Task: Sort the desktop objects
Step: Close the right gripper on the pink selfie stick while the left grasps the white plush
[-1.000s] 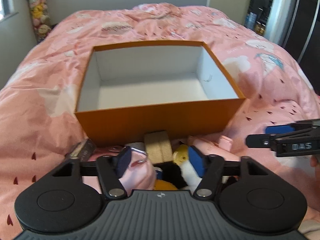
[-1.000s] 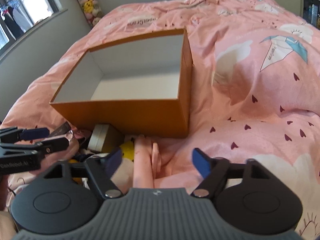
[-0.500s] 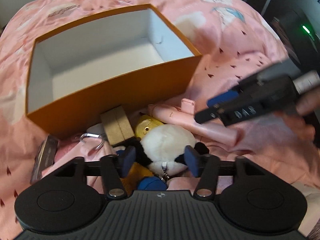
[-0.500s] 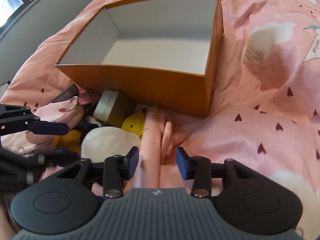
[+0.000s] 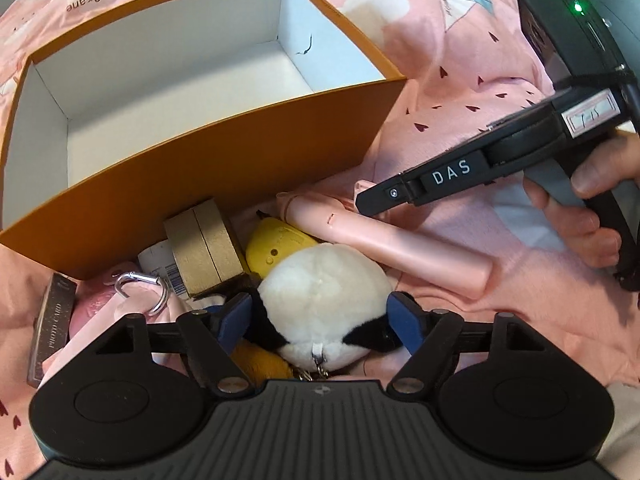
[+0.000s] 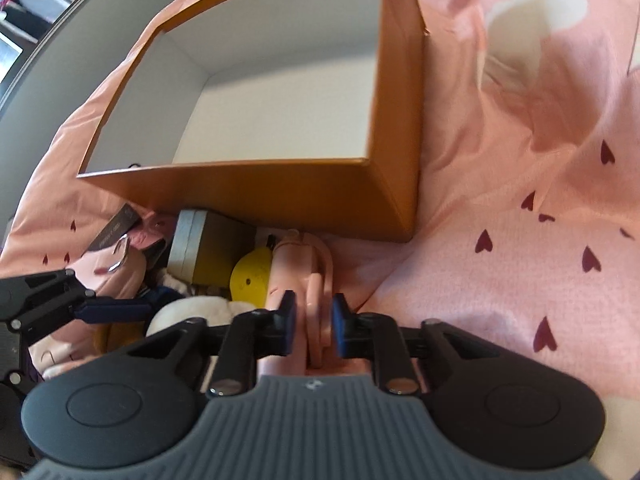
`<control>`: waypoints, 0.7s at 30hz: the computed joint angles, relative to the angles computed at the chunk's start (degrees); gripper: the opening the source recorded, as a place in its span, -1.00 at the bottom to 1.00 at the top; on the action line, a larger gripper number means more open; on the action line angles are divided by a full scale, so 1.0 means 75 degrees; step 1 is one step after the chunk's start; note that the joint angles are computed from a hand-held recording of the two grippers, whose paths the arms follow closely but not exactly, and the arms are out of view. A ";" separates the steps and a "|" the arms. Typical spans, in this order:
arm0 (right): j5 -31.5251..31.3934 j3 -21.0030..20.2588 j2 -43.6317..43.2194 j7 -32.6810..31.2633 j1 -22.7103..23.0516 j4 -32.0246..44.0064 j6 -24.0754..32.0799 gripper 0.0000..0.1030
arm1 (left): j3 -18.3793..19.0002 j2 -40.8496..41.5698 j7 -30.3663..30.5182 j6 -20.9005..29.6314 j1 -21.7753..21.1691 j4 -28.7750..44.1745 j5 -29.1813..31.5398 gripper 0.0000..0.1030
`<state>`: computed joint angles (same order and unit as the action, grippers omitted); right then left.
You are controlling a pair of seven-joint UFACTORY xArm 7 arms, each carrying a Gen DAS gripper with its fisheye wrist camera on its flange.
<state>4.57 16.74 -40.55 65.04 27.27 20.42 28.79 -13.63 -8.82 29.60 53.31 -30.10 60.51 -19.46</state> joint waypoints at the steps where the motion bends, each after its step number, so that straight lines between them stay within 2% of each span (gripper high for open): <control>1: -0.0007 0.0007 0.0046 0.0020 -0.0027 0.0001 -0.0022 -0.68 | -0.0006 0.0073 -0.0048 0.0007 0.0002 0.0037 0.0003 0.74; 7: -0.0195 0.0219 0.0124 0.0245 -0.0149 -0.0026 -0.0125 -0.72 | -0.0073 0.0216 -0.0167 -0.0156 -0.0032 0.0006 0.0004 0.83; 9: -0.0489 0.0573 0.0198 0.0533 -0.0357 0.0121 0.0030 -0.74 | -0.0112 0.0230 -0.0166 -0.0368 -0.0064 -0.0096 0.0073 0.88; 14: -0.1820 0.1954 0.0554 0.2010 -0.1054 0.0831 0.0900 -0.76 | -0.0249 0.0191 -0.0386 -0.0680 -0.0200 -0.0280 0.0580 0.90; 17: -0.2311 0.2215 0.0568 0.2661 -0.1023 0.1022 0.1256 -0.76 | -0.0177 0.0092 -0.0344 -0.0627 -0.0210 -0.0313 0.0526 0.80; 21: -0.2835 0.2184 0.0620 0.2849 -0.0761 0.1337 0.1800 -0.76 | -0.0166 -0.0292 -0.0271 -0.0913 -0.0254 -0.0639 0.0528 0.63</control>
<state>-16.69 33.12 -35.90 86.40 21.56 30.45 42.30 -14.88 -11.01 27.56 46.46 -32.01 55.72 -15.50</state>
